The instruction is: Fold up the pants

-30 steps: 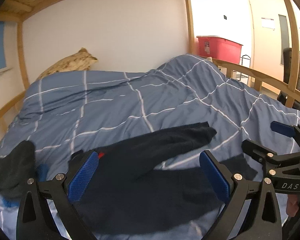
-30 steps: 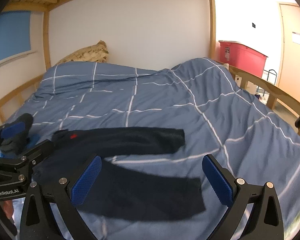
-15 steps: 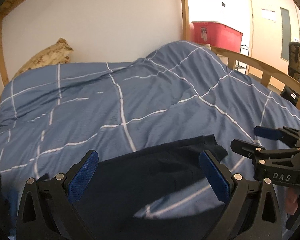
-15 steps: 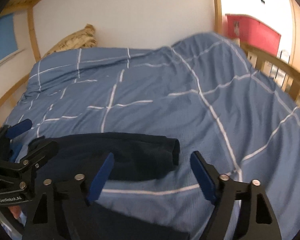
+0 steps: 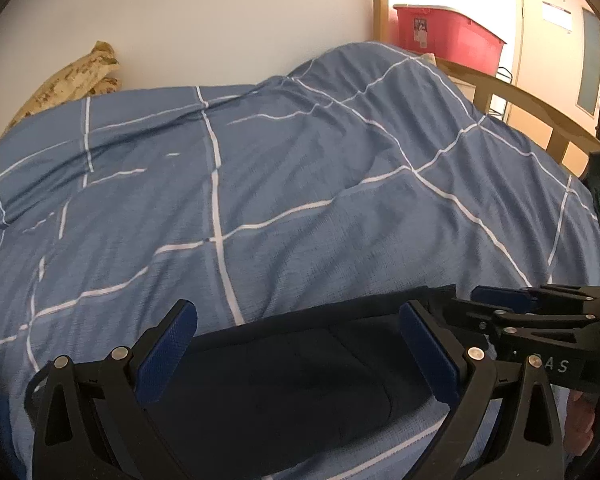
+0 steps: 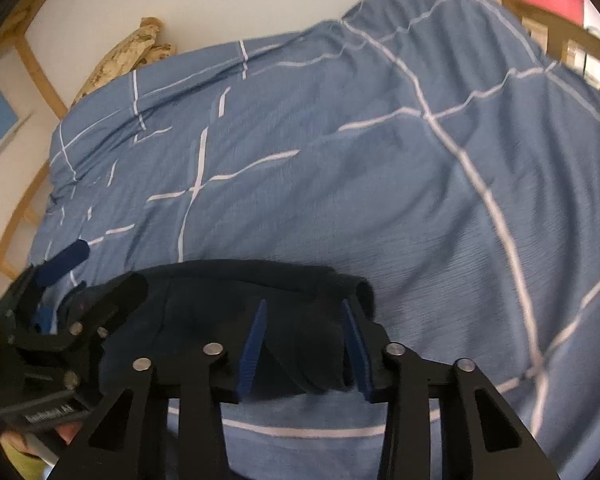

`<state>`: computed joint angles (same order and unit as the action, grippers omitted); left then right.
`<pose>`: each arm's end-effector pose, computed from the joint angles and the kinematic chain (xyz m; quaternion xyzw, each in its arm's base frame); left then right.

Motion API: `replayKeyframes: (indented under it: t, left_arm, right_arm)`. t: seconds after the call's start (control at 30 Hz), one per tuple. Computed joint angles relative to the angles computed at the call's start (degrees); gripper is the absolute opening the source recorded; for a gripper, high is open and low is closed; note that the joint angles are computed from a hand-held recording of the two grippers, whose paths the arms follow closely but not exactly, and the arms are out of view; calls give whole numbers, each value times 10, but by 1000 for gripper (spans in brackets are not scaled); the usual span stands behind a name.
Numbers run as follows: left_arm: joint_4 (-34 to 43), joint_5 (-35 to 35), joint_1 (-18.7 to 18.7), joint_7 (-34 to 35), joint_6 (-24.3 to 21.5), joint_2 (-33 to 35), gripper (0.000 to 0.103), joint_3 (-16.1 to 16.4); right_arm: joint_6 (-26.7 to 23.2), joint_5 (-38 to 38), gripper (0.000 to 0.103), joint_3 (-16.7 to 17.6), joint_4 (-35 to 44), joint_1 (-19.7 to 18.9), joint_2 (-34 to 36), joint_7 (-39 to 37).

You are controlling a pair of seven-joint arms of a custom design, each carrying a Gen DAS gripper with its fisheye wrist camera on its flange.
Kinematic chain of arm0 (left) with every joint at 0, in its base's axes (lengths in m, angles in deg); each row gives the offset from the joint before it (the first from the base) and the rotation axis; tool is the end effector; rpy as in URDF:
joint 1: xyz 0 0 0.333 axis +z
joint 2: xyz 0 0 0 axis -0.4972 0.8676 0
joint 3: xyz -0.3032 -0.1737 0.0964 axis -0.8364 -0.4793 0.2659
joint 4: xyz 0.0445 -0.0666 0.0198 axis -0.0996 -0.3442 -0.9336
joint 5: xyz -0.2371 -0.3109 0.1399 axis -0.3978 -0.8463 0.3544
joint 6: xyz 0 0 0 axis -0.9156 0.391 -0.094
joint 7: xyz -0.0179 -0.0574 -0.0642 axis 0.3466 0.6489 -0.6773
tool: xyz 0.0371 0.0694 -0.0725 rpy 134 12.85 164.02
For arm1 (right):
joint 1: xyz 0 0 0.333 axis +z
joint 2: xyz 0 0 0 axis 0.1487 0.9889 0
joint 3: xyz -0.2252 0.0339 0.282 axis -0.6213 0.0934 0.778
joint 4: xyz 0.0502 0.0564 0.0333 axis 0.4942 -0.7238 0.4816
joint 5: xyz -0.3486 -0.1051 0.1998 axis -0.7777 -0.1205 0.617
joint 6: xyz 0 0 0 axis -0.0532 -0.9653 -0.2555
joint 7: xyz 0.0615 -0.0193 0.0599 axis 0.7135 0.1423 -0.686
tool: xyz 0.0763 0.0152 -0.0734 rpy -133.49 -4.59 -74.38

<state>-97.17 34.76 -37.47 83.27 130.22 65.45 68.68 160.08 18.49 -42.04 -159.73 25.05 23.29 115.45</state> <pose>0.5259 -0.1160 0.5034 -0.3413 0.8601 -0.3482 0.1499 0.4300 0.2216 0.4696 -0.4526 0.8329 -0.1765 0.2649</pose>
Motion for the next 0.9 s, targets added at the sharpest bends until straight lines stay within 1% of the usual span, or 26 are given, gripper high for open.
replayKeyframes:
  t: [0.1, 0.17, 0.3, 0.47, 0.5, 0.53, 0.57, 0.63, 0.7, 0.73, 0.77, 0.83, 0.9]
  left_arm:
    - [0, 7, -1, -10, 2, 7, 102, -3]
    - [0, 10, -1, -14, 5, 12, 102, -5]
    - [3, 14, -3, -16, 16, 24, 102, -9]
    - [10, 25, -2, -34, 21, 39, 102, -14]
    - [11, 27, -2, -37, 21, 41, 102, -15]
    - [11, 28, -3, -38, 22, 44, 102, -15]
    - [11, 29, -3, -39, 24, 45, 102, -16]
    - [10, 31, -4, -38, 28, 48, 102, -18]
    - [10, 30, -4, -33, 27, 49, 99, -18]
    - [10, 26, -5, -26, 27, 50, 99, -18]
    - [10, 22, -6, -19, 27, 50, 98, -19]
    - [8, 10, -9, -5, 34, 49, 98, -20]
    - [9, 4, -10, -2, 36, 51, 98, -21]
  right_arm:
    - [-2, 8, 38, -4, 5, 0, 13, -4]
    - [-17, 11, 38, -4, 13, 0, 22, -6]
    - [-26, 9, 38, -7, 13, -2, 27, -4]
    - [-15, 24, 38, -17, 10, -1, 40, -16]
    - [-7, 21, 38, -18, 7, -4, 42, -14]
    - [11, 21, 37, -21, 2, -5, 43, -14]
    - [27, 24, 33, -24, -4, -7, 43, -14]
    - [56, 36, 9, -31, -11, -7, 48, -25]
    - [77, 42, 7, -33, -15, -7, 53, -43]
    - [76, 36, 6, -29, -13, -10, 54, -42]
    - [58, 16, 6, -19, -9, -16, 50, -29]
    - [37, -38, 5, -1, -7, -30, 36, 13]
    - [20, -72, 5, 5, -7, -38, 21, 47]
